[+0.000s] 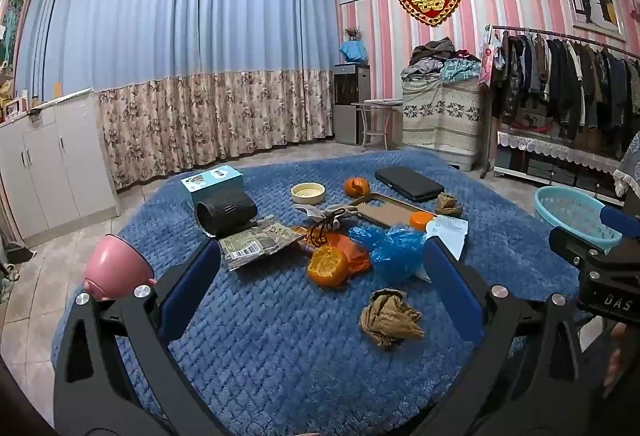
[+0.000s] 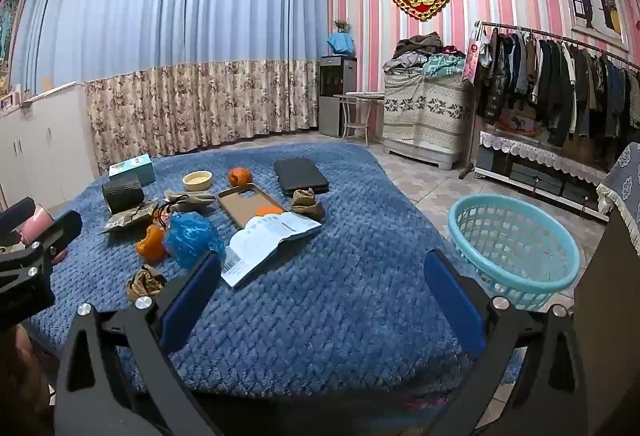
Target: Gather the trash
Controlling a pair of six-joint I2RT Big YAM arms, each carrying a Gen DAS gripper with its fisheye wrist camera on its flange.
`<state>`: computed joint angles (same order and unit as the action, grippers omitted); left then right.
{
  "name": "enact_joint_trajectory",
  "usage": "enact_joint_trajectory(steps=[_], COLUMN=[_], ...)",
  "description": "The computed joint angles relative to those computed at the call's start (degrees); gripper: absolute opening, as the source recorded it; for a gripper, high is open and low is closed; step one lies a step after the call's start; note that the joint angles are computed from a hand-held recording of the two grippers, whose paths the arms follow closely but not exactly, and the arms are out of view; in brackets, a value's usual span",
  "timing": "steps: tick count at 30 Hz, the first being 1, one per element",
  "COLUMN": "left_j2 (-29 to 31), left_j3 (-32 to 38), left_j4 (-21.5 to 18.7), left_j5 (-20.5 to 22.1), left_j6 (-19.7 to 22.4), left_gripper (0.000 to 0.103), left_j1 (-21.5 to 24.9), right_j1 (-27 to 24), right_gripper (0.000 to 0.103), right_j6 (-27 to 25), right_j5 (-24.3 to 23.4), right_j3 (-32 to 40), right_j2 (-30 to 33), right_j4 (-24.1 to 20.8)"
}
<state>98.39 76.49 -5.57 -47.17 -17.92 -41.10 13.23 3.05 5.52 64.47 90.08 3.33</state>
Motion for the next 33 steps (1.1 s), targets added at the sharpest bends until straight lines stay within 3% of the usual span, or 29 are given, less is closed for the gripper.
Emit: enact_joint_trajectory(steps=[33], left_j2=[-0.90], left_j3=[-0.36], left_j4=[0.64], left_j5=[-0.55], left_j6=[0.34], left_gripper=[0.098], left_j1=[-0.30], right_j1=[0.65], right_gripper=[0.099], right_j6=[0.29], right_j5=[0.87], right_j3=[0.53], right_j2=[-0.45], right_j4=[0.07])
